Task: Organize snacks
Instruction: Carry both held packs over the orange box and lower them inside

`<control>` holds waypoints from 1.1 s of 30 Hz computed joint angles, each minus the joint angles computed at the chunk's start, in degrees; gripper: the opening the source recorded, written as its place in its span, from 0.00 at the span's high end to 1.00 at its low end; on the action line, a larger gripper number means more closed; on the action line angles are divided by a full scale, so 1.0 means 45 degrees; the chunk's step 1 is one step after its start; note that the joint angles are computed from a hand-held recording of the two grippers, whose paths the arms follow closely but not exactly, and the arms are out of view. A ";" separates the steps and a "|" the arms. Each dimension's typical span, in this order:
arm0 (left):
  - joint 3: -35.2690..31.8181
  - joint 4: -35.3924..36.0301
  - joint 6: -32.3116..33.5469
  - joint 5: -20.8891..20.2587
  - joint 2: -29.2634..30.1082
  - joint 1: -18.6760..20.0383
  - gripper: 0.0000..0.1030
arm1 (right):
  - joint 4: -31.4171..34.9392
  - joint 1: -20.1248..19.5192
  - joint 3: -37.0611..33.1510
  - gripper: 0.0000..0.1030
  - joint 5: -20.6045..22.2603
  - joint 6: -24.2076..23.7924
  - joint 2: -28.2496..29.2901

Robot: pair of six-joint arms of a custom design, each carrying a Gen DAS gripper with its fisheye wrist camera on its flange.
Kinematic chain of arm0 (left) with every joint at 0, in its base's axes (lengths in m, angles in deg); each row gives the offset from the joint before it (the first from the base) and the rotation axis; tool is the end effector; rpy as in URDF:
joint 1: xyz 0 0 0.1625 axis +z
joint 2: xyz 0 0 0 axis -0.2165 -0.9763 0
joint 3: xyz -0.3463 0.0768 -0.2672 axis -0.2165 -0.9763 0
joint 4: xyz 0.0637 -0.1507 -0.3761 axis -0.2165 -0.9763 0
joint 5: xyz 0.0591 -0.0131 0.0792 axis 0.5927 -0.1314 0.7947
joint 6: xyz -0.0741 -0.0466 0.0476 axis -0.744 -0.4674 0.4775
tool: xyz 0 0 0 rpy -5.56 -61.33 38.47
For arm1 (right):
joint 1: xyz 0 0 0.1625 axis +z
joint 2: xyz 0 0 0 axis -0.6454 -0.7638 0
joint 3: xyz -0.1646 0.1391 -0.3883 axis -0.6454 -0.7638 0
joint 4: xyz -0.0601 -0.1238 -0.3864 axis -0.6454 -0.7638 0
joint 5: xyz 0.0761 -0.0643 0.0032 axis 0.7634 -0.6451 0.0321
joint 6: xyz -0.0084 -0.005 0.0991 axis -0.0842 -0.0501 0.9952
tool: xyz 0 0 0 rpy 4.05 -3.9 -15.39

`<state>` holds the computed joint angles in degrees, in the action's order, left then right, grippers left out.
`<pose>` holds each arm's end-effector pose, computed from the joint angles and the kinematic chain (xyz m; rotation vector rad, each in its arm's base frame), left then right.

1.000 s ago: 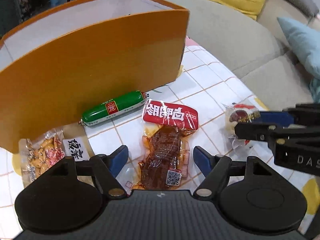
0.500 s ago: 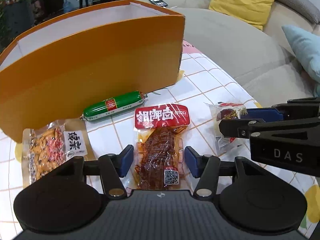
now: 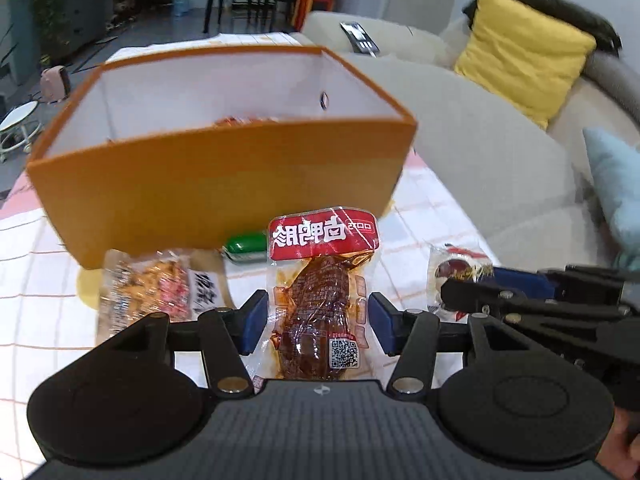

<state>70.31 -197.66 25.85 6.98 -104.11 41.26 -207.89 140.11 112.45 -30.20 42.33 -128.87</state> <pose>-0.2538 -0.3719 0.1341 0.5594 2.4369 -0.7615 0.1552 -0.3568 0.1944 0.4969 -2.4513 0.9004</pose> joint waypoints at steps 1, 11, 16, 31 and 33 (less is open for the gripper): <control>-0.0042 0.0330 -0.0251 0.0110 -0.0247 -0.0100 0.40 | -0.0022 0.0140 0.0000 0.71 0.0008 -0.0055 -0.0067; -0.0501 0.1331 -0.0773 0.0919 -0.2094 -0.0368 0.40 | 0.0801 0.1336 -0.0566 0.71 0.0204 -0.0065 -0.0791; -0.1262 0.1920 -0.0133 0.1317 -0.2430 -0.0033 0.40 | 0.1731 0.1782 -0.1503 0.71 0.0551 -0.0356 -0.0884; -0.4660 0.2476 0.1340 -0.0573 -0.1208 0.3191 0.40 | 0.8174 0.1118 -0.6720 0.71 0.2510 0.2256 0.0909; -0.5255 0.2689 0.1350 -0.0938 -0.0798 0.3731 0.40 | 0.8842 0.1066 -0.7462 0.71 0.2392 0.2250 0.1468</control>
<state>46.66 -185.56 31.93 2.76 -107.70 58.04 -168.10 144.91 78.87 -19.44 52.46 -122.26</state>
